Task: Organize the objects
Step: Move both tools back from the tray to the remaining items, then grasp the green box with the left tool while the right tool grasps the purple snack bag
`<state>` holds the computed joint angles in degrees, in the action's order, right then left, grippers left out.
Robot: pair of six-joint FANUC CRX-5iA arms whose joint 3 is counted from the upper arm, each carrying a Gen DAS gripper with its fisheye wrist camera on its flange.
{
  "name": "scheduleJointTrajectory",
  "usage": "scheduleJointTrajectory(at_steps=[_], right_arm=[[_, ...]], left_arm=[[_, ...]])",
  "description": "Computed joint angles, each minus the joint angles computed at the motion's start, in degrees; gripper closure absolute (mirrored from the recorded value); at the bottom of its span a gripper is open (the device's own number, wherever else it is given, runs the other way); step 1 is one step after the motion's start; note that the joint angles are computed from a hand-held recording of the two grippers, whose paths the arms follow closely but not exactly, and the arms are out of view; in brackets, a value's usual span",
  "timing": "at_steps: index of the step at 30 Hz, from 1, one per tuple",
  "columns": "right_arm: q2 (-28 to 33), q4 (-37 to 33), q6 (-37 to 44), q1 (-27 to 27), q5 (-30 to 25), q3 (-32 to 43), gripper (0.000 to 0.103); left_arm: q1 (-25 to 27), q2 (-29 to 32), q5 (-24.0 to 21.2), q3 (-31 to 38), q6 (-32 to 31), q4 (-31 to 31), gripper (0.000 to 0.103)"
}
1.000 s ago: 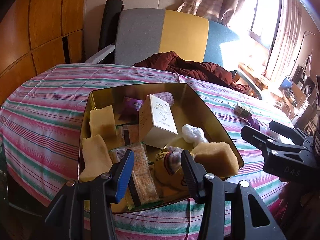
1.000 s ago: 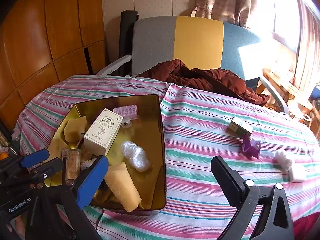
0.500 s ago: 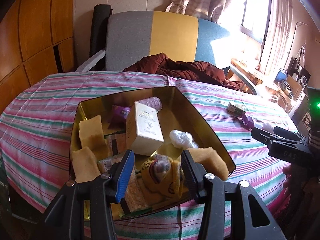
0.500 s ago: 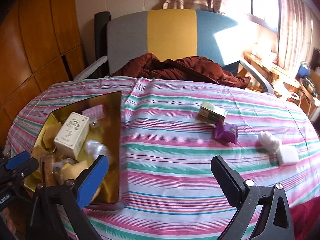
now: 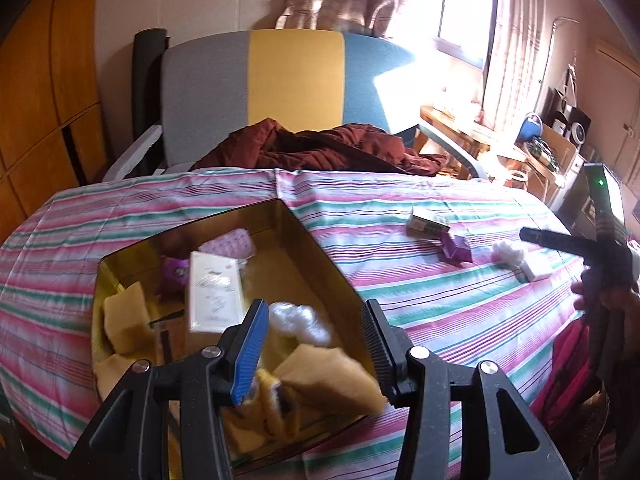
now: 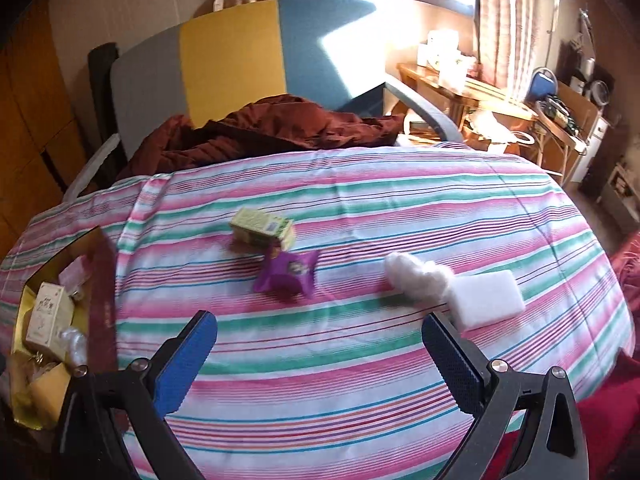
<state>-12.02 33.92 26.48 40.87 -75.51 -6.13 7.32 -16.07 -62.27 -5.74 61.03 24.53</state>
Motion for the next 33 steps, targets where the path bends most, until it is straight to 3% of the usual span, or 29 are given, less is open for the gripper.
scheduleJointTrajectory(at_steps=[6, 8, 12, 16, 24, 27, 30, 33], right_arm=[[-1.1, 2.8, -2.3, -6.8, 0.3, -2.8, 0.000], [-2.0, 1.5, -3.5, -8.2, 1.2, -4.4, 0.000], [-2.8, -4.4, -4.3, -11.1, 2.9, -4.7, 0.000], [-3.3, -6.7, -4.1, -12.2, 4.4, -4.6, 0.000], [-3.8, -9.1, -2.1, -12.2, 6.1, -4.2, 0.000], [-4.2, -10.0, -1.2, -12.3, 7.0, -4.3, 0.000], [-4.0, -11.4, 0.1, -12.6, 7.2, -3.7, 0.000], [-3.6, -12.9, 1.6, -12.9, 7.1, -3.1, 0.000]], left_arm=[[-6.5, 5.1, -0.8, 6.0, 3.3, -3.4, 0.049], [-9.0, 7.5, -1.3, 8.9, 5.1, -5.4, 0.038], [-13.8, 12.8, -2.5, 15.1, 8.0, -8.5, 0.033], [-18.6, 18.9, -3.6, 21.7, 9.8, -11.1, 0.021], [-25.3, 32.6, -9.6, 36.2, 10.7, -14.8, 0.016], [-26.2, 36.9, -11.7, 41.0, 11.0, -15.1, 0.012], [-27.0, 41.1, -13.3, 45.6, 10.8, -15.2, 0.001], [-27.4, 45.3, -15.7, 50.3, 11.4, -14.7, 0.000]])
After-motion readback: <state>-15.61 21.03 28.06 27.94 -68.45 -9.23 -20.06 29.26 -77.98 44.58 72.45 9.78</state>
